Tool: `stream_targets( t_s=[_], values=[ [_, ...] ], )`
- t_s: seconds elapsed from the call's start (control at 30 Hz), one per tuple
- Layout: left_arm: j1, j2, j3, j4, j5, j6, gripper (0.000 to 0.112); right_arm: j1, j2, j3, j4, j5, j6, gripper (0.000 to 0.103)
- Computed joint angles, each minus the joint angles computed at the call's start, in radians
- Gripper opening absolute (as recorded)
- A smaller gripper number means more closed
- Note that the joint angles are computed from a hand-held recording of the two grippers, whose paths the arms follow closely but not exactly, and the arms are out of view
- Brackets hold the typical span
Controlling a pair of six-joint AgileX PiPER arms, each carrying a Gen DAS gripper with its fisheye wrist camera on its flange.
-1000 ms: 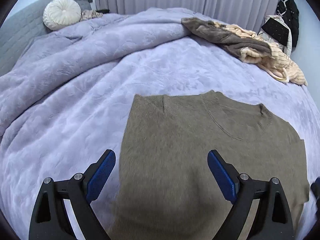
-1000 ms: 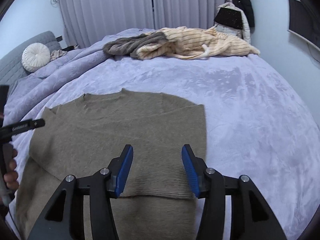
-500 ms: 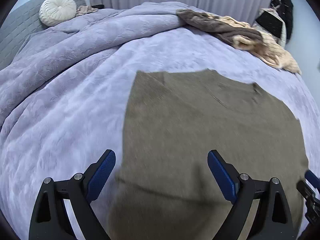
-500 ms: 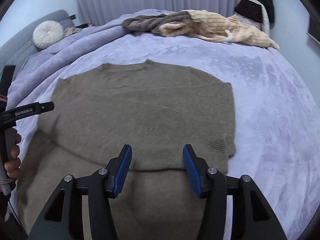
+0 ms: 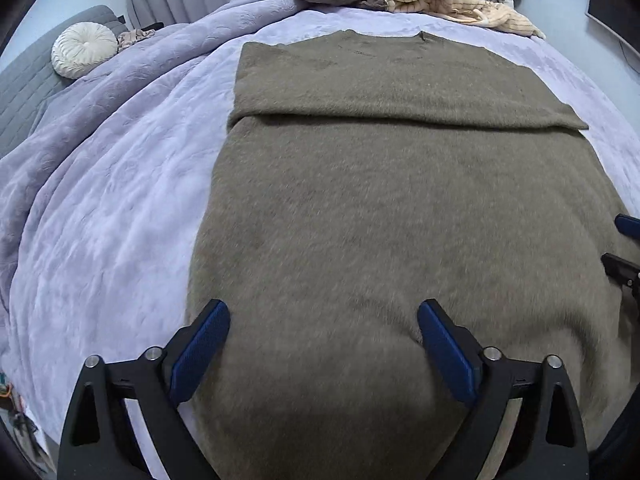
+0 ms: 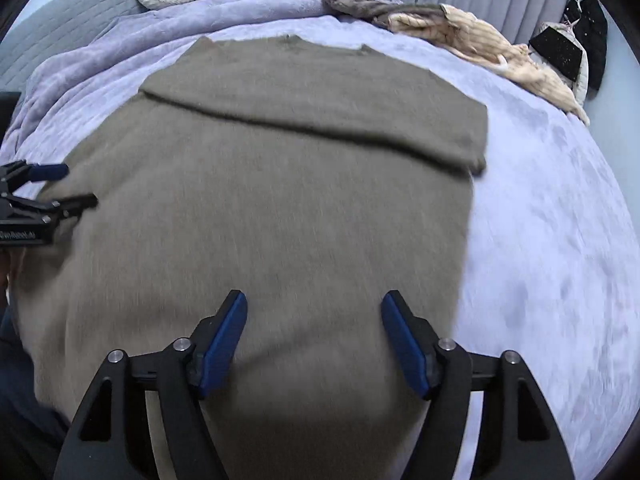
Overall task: Fold small clothes
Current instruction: 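Move both tools to the ribbed hem of the sweater, then grasp the ribbed hem with the left tool while the right tool grasps it too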
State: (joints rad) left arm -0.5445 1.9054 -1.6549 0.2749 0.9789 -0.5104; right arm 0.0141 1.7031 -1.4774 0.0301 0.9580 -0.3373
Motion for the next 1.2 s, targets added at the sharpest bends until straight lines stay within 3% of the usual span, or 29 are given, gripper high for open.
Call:
stream_targets(
  t_s=[0.13, 0.3, 0.43, 0.5, 0.6, 0.73, 0.9, 1.03, 1.2],
  values=[
    [-0.012, -0.106, 0.094, 0.006, 0.001, -0.011, 0.103, 0.030, -0.111, 0.063, -0.057, 0.012, -0.011, 0.074],
    [-0.088, -0.101, 0.034, 0.001, -0.015, 0.010, 0.103, 0.132, -0.127, 0.052, 0.094, 0.015, -0.117, 0.074],
    [-0.159, -0.037, 0.053, 0.094, 0.065, -0.008, 0.103, 0.229, -0.094, 0.135, -0.078, -0.038, -0.036, 0.074],
    [-0.136, -0.117, 0.179, 0.061, -0.014, -0.037, 0.103, 0.186, -0.146, 0.218, -0.054, -0.085, -0.089, 0.075],
    [-0.084, -0.210, 0.312, -0.020, -0.085, -0.023, 0.103, 0.086, -0.212, 0.285, 0.010, -0.080, -0.171, 0.077],
    [-0.075, -0.280, 0.356, -0.067, -0.089, -0.003, 0.103, 0.056, -0.274, 0.316, 0.001, -0.062, -0.166, 0.077],
    [0.027, -0.431, 0.509, -0.228, -0.171, 0.043, 0.103, 0.017, -0.408, 0.366, 0.028, 0.004, -0.145, 0.078],
    [0.084, -0.406, 0.564, -0.403, -0.183, 0.129, 0.103, -0.091, -0.399, 0.393, 0.150, 0.073, -0.183, 0.078],
    [-0.050, -0.341, 0.503, -0.291, -0.163, 0.012, 0.103, -0.166, -0.377, 0.443, 0.288, 0.072, -0.208, 0.077]
  ],
)
